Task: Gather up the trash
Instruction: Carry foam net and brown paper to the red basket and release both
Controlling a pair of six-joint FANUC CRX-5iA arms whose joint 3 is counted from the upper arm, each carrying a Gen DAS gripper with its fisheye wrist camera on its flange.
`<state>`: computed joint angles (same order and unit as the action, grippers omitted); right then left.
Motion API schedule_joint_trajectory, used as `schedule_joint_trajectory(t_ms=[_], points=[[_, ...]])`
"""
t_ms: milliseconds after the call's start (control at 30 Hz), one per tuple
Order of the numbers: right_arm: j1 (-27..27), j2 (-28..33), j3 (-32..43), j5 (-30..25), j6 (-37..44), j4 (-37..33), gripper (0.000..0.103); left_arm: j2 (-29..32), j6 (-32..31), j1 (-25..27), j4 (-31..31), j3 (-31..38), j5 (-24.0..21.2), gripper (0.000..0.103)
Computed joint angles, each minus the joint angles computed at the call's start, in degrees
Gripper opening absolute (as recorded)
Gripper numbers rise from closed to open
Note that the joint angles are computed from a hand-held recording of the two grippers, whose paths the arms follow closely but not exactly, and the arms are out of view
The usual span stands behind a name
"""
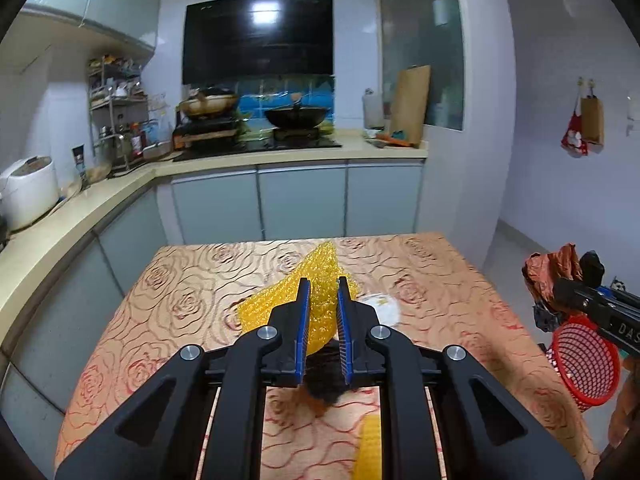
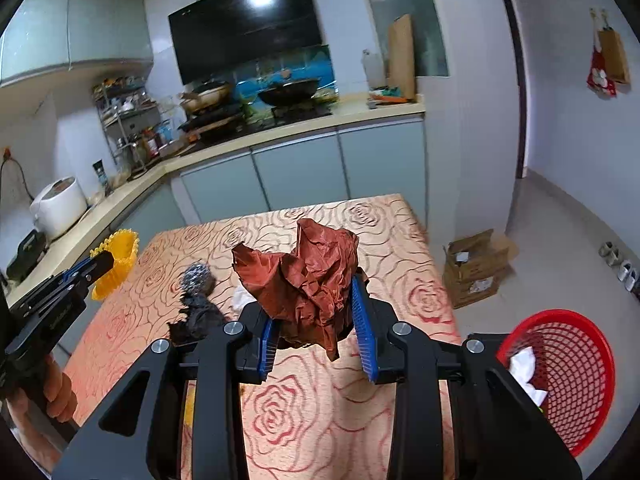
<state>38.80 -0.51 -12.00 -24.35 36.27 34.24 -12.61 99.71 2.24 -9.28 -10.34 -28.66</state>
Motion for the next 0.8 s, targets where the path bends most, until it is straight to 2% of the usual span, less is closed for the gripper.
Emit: schedule_joint_trajectory(t_ms=[367,800], points=[[-4.1,-4.5,-4.8,0.2,-4.6,3.3,0.032,3.1,1.1,-7.4,-2.0,3.5,0.0,0.012],[-11.2,-9.7,-11.1,-1.0,-11.5,9.3,0.033,10.0,-8.5,-15.9,6.3,7.0,2.6,0.012]])
